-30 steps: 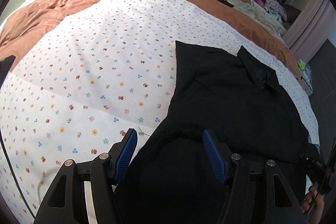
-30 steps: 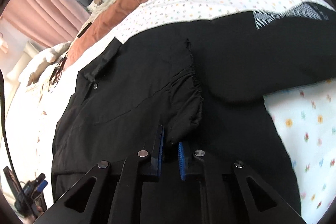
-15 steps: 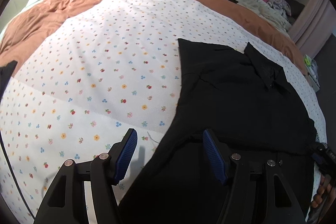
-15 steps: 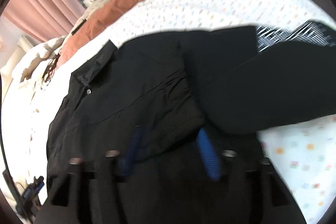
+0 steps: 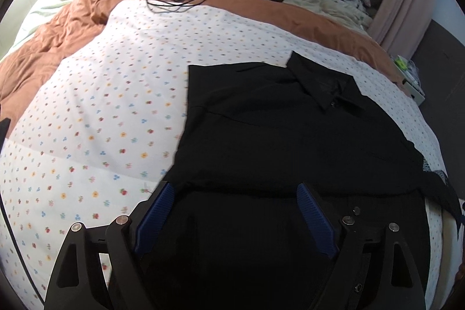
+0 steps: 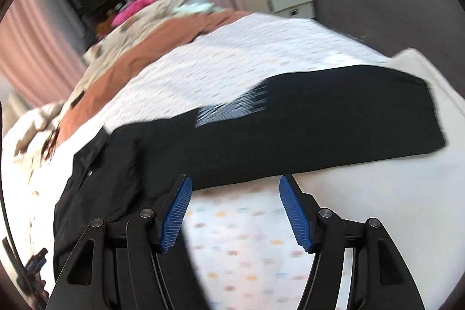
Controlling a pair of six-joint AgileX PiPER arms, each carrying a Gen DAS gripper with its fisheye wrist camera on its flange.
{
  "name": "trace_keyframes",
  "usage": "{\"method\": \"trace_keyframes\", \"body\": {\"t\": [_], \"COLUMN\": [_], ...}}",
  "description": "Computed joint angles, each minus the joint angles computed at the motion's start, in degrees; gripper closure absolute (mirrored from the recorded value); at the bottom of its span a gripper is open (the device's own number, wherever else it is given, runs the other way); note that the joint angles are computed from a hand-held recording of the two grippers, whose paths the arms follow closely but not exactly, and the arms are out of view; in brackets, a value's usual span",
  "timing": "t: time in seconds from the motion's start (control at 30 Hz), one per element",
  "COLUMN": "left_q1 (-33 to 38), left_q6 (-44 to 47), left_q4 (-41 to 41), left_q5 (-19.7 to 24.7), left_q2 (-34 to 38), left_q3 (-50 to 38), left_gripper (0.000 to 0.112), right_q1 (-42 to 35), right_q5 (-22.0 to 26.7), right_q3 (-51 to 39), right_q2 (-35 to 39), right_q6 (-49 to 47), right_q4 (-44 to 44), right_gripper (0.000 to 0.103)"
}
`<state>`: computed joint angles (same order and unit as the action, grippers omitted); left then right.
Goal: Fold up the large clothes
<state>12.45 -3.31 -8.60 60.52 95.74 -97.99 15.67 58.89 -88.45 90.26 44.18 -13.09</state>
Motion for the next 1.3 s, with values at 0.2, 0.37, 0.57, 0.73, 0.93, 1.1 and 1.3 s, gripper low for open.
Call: {"method": "trace_keyframes", "body": {"t": [0.2,0.37,0.57,0.73,0.93,1.1,1.3], "left_q1": [-4.68,-6.25,-6.76,-6.17,-5.63,-4.69,-2.31], "left_q6": [-1.81,-2.58,-3.53,-4.15,-4.10,-3.48,-2.00], "left_q4": [4.27,6.70,9.93,10.65,10.45,8.79,5.31], "left_q5": [-1.77,-2.84,-3.43,-3.56,-3.31,-3.36,-2.92], "left_q2": [-0.89,-0.47,0.52,1.22,1.56,0.87,-0.02], "left_q3": [1.87,2.74,2.99,2.80,2.18,2.28,1.29], "left_gripper": [0.025,0.025,0.025,0.025,0.025,0.025,0.025], "right_q1": [-9.88,-18.78,-22.51,-23.37,-25.78,-22.61,-12.44], "right_q5": [-2.76,-9.12,-18.53,-23.38,-25.87,-24.73,-14.34], "right_q3": [8.12,16.65,24.31,25.48,24.50,20.84,2.86], "right_q2": [-7.96,-12.05,-12.28,-10.92,-8.28,-9.10,-5.51], "right_q6": [-3.57,-6.63,-6.84,-2.40,-1.36,2.38,5.55], "right_q4": [3.61,10.04,14.30,12.94,15.68,9.92,0.36], "right_gripper": [0.040,0.040,0.040,0.040,0.094,0.098,0.098]}}
